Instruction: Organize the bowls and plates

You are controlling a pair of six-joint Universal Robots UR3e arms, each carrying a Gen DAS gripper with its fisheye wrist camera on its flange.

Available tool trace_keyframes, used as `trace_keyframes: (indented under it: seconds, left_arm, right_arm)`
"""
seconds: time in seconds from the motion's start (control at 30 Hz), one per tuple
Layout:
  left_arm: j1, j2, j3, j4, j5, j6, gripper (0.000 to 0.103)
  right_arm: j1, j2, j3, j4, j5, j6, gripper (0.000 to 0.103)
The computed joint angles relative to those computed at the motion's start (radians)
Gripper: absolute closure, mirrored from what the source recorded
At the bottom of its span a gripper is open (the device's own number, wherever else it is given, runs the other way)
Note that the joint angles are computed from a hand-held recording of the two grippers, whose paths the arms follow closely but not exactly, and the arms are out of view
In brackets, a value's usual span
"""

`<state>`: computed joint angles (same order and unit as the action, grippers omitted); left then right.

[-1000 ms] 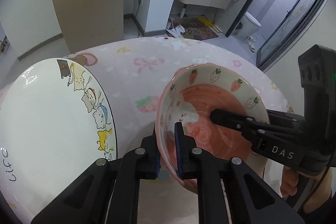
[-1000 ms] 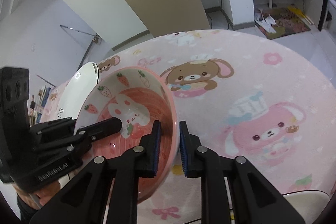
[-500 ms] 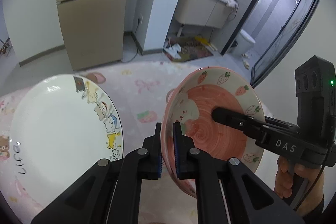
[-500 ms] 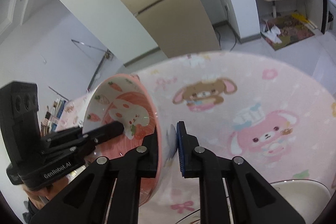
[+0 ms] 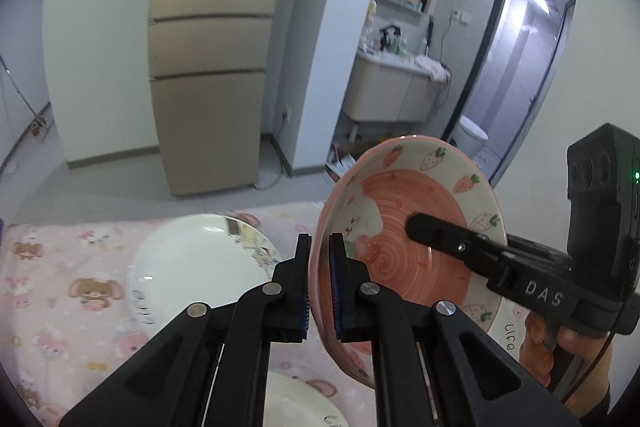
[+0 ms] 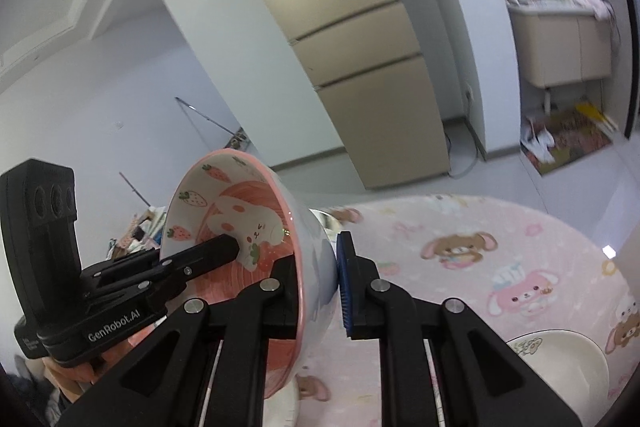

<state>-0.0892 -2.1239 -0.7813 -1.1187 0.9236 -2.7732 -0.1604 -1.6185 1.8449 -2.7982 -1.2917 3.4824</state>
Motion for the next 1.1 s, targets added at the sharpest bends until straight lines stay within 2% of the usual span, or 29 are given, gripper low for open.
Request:
trace_keyframes:
  seconds: [0.2, 0.3, 0.57, 0.8, 1.1]
  left_arm:
    - [0.125, 0.23, -0.275, 0.081, -0.07, 0.039, 0.094]
    - [0.207, 0.317, -0.361, 0.056, -0.127, 0.073, 0.094]
    - [0.392, 0.466, -0.477, -0.012, -0.215, 0.189, 0.094]
    - [0.563, 0.541, -0.543, -0.109, -0.292, 0.321, 0.094]
    - [0.767, 0.569, -0.618, -0.227, -0.347, 0.516, 0.094]
  right_arm:
    - [0.137, 0.023, -0.063, -0.061, -0.093, 0.068, 0.091]
    - [0.209, 0.055, -0.108, -0.07, -0.14, 0.086, 0.091]
    - [0.368, 0.173, -0.268, -0.073, -0.215, 0.114, 0.091]
    - [0.496, 0.33, -0.49, -0.005, -0.281, 0.117, 0.091]
    - [0.602, 0.558, -0.769, 0.087, -0.289, 0.115, 0.091]
